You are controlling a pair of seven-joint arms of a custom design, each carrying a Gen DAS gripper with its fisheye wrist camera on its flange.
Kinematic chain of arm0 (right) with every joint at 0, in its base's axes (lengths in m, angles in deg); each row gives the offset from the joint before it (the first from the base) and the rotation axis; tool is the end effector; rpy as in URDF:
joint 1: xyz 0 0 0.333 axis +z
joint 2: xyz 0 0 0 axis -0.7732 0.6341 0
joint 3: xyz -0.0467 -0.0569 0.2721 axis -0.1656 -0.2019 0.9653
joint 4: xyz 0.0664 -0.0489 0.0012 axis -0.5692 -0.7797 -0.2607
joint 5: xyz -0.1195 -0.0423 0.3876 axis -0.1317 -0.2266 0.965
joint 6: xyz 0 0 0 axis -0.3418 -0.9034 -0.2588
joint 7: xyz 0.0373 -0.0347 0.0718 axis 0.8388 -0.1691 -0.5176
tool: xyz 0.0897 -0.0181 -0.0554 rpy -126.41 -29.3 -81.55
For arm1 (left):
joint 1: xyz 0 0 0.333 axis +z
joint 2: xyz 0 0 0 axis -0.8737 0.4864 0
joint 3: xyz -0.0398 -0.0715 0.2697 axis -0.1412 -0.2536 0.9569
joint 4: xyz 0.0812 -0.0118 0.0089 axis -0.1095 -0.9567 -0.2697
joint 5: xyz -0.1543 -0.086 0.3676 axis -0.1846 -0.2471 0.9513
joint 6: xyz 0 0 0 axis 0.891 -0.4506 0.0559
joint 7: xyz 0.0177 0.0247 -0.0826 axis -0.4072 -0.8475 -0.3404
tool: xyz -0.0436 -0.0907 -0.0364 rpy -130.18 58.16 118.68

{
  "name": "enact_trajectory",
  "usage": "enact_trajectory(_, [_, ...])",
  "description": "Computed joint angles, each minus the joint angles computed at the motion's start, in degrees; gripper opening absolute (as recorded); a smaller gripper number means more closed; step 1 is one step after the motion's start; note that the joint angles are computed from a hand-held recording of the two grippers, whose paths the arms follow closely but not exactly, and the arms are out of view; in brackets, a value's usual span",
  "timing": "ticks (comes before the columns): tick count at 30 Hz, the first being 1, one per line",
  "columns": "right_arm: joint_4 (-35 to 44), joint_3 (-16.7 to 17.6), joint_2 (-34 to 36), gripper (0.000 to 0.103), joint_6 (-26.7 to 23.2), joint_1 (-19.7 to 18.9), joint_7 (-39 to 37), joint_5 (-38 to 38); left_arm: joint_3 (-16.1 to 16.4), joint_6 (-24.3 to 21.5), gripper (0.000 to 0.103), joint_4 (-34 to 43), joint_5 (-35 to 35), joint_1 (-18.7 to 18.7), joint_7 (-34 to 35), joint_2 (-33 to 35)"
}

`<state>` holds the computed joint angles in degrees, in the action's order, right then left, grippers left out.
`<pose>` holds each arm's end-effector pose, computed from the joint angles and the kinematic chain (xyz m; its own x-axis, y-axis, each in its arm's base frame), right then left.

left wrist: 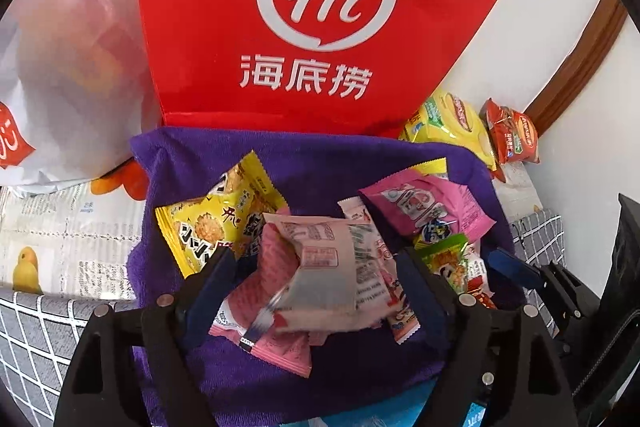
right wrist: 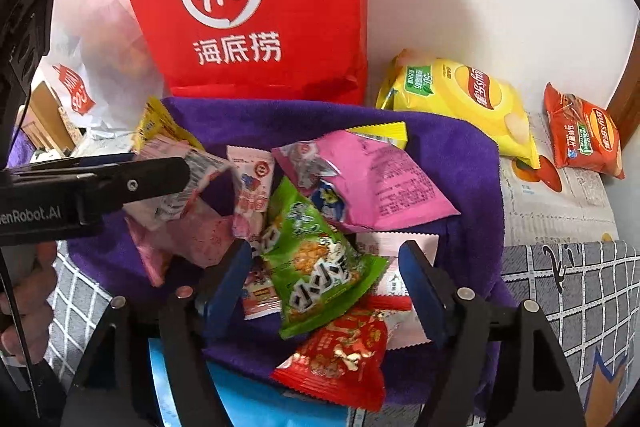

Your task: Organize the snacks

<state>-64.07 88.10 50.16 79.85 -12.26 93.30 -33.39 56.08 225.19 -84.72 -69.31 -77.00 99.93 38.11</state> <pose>0.5987 0.4837 0.4778 0.1670 -0.9796 -0.1121 -0.8055 -0.0700 -0.5884 0.6435 -0.3189 0.5189 -0.2051 -0.9534 0.2214 -0.8506 0.0617 -0.5222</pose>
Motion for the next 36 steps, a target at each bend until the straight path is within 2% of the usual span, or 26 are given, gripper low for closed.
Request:
enact_trajectory(4, [-2.30,-0.56,-2.38,0.076,-0.22,0.95,1.73,-1.65,-0.16,0.25,0.086,-1.19,-0.81,0.27,-0.15,-1.62])
enact_trajectory(7, [-5.77,-0.87,-5.57,0.076,0.40,1.51,5.03,-3.48,0.15,-0.30,0.086,-1.70,1.12,-0.41,-0.67,-2.84])
enact_trajectory(13, [-12.69,0.28,-12.73,0.076,0.48,1.47,10.82,-7.13,-0.26,-0.69,0.086,-3.70,2.47,-1.00,-0.99,-5.96])
enact_trajectory(16, [-15.75,1.08,-16.38,0.076,-0.46,1.66,14.21,-10.28,-0.99,-0.69,0.086,-7.57,1.20,-0.68,0.18,-9.91])
enact_trajectory(21, [-20.97,3.65,-22.22,0.076,-1.54,1.04,19.21,-13.98,-1.55,0.58,0.086,-15.94,0.00,-0.50,-0.79,-18.12])
enact_trajectory(28, [-25.82,8.03,-29.40,0.078,-7.66,0.58,23.46,-17.68,-2.44,0.25,0.091,-24.87,0.61,-0.48,-2.46,-28.90])
enact_trajectory(31, [-28.88,9.80,-32.71,0.078,-8.07,-0.05,25.47,-18.16,-3.01,0.91,0.094,-28.99,1.69,-0.40,-3.82,-33.93])
enact_trajectory(33, [-31.45,10.96,-35.22,0.083,-7.39,-0.61,26.97,-18.09,-3.45,0.87,0.096,-31.17,2.71,-0.19,-5.04,-36.82])
enact_trajectory(36, [-33.23,12.90,-37.63,0.089,-9.72,-1.18,28.35,-18.49,-4.23,0.33,0.097,-33.80,3.99,-0.05,-6.68,-40.47])
